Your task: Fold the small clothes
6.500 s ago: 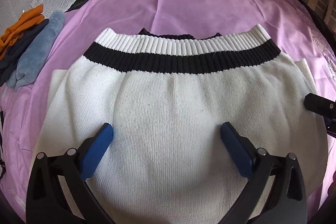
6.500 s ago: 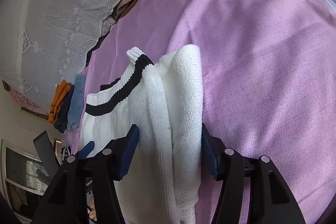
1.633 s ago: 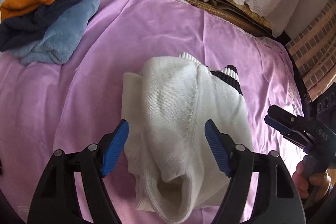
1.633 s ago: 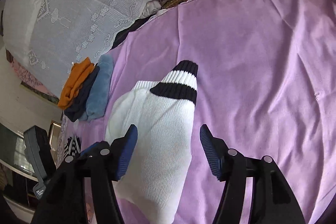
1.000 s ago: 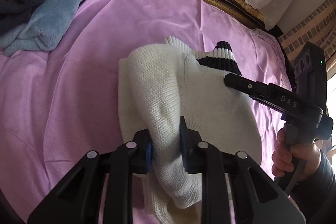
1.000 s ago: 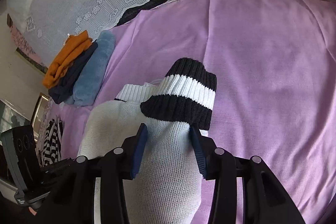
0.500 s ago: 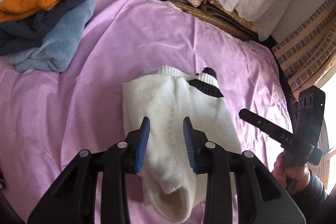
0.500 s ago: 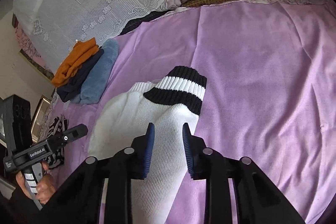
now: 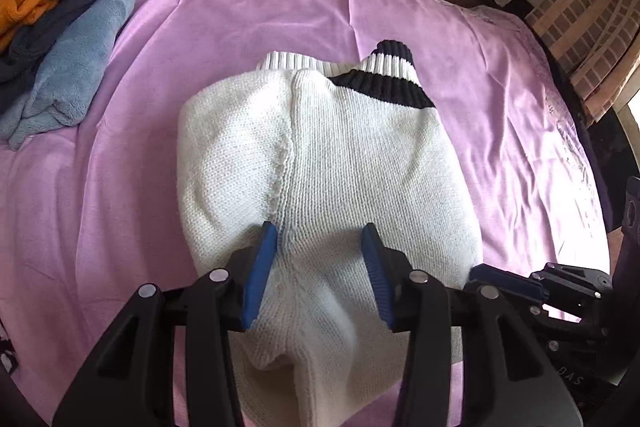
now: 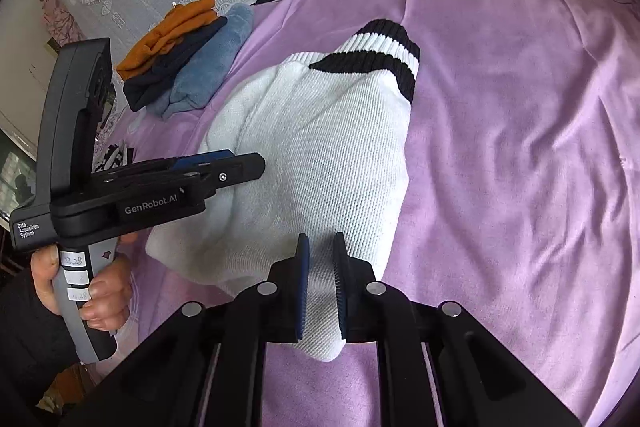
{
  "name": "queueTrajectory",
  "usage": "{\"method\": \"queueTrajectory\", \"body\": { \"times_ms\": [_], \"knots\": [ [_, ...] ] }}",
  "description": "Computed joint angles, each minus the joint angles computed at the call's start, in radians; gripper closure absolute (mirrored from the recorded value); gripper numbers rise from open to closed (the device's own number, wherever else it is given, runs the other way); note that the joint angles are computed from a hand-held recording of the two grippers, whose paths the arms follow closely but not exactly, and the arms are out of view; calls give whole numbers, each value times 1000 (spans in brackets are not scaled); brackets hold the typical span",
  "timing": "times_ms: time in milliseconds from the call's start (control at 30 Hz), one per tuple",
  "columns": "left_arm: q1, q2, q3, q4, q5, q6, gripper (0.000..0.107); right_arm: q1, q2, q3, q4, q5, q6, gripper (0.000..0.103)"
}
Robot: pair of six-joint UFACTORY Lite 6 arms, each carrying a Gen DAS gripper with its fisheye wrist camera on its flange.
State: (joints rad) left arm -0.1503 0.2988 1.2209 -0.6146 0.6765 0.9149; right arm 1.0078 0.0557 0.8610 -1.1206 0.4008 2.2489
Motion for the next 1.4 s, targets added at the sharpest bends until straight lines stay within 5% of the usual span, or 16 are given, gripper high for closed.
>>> {"method": "queueTrajectory", "body": {
  "times_ms": [133, 333, 967, 1100, 1167, 1233, 1300, 1400],
  "knots": [
    [-29, -55, -86, 8, -100, 26, 62, 31, 54, 9, -38, 8, 48, 91],
    [-11, -68, -114, -22, -108, 81, 60, 39, 50, -33, -154, -21, 217, 93],
    [-36, -122, -176, 24, -165, 29, 59, 20, 32, -24, -58, -40, 110, 94],
    [-27, -110, -132, 62, -112, -19, 59, 4, -16, -33, -29, -41, 71, 94],
    [15, -91, -80, 20, -34, -7, 58, 6, -39, -24, -23, 0, 51, 91],
    [76, -67, -24, -38, 32, 11, 47, -16, -75, -36, -48, 12, 66, 82],
    [104, -31, 27, -33, 26, -13, 33, -58, -109, -64, -115, 2, 140, 57],
    [118, 69, 131, 16, 57, -56, 33, -130, -127, -78, -156, -20, 167, 54]
  ]
}}
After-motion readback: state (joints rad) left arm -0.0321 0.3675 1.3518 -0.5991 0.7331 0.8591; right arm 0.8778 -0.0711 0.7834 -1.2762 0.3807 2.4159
